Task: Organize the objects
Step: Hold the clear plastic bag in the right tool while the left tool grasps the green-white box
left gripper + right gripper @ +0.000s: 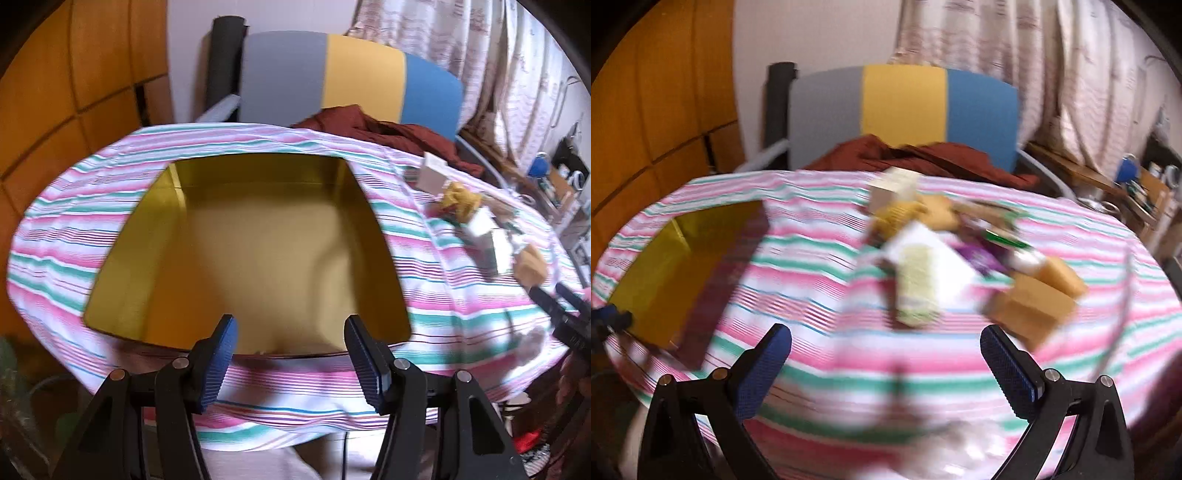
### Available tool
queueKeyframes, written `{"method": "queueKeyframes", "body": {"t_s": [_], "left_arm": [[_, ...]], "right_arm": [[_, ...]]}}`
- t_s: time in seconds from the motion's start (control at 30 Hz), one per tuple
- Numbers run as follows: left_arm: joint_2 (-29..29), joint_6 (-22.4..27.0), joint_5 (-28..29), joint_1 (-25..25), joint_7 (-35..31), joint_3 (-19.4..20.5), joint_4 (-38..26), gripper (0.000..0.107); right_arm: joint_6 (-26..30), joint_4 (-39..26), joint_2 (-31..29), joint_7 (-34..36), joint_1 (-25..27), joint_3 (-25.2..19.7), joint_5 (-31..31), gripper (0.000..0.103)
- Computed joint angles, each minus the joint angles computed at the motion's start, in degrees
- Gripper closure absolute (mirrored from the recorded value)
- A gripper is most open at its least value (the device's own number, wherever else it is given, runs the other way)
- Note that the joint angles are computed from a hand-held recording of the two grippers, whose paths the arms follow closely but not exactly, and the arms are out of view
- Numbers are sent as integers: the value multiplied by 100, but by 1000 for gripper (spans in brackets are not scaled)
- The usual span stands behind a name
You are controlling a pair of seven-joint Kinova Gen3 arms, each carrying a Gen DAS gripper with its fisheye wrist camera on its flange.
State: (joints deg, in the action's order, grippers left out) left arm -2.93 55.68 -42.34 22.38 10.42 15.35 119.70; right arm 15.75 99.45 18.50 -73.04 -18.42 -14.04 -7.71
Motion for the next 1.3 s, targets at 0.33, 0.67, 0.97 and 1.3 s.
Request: {"method": "queueKeyframes", "body": {"t_s": [0.33, 0.67, 0.97, 1.3], "left_arm": [[83, -1375, -563, 1209, 12, -1373, 4, 47], [251, -2964, 328, 614, -999, -1569, -50, 47], [846, -4155, 343, -1674, -1381, 317, -300, 46], [2007, -4264, 1845, -194, -3702, -1284, -1667, 26]], "right_arm": [[-80, 599, -12, 1612, 1505, -933, -988, 9], [9, 496, 483, 2144, 1600, -997, -1291, 38], [-647, 403, 588, 1451, 1295, -656, -1254, 39], [-537, 225, 859, 829, 1810, -1138, -961, 39]]}}
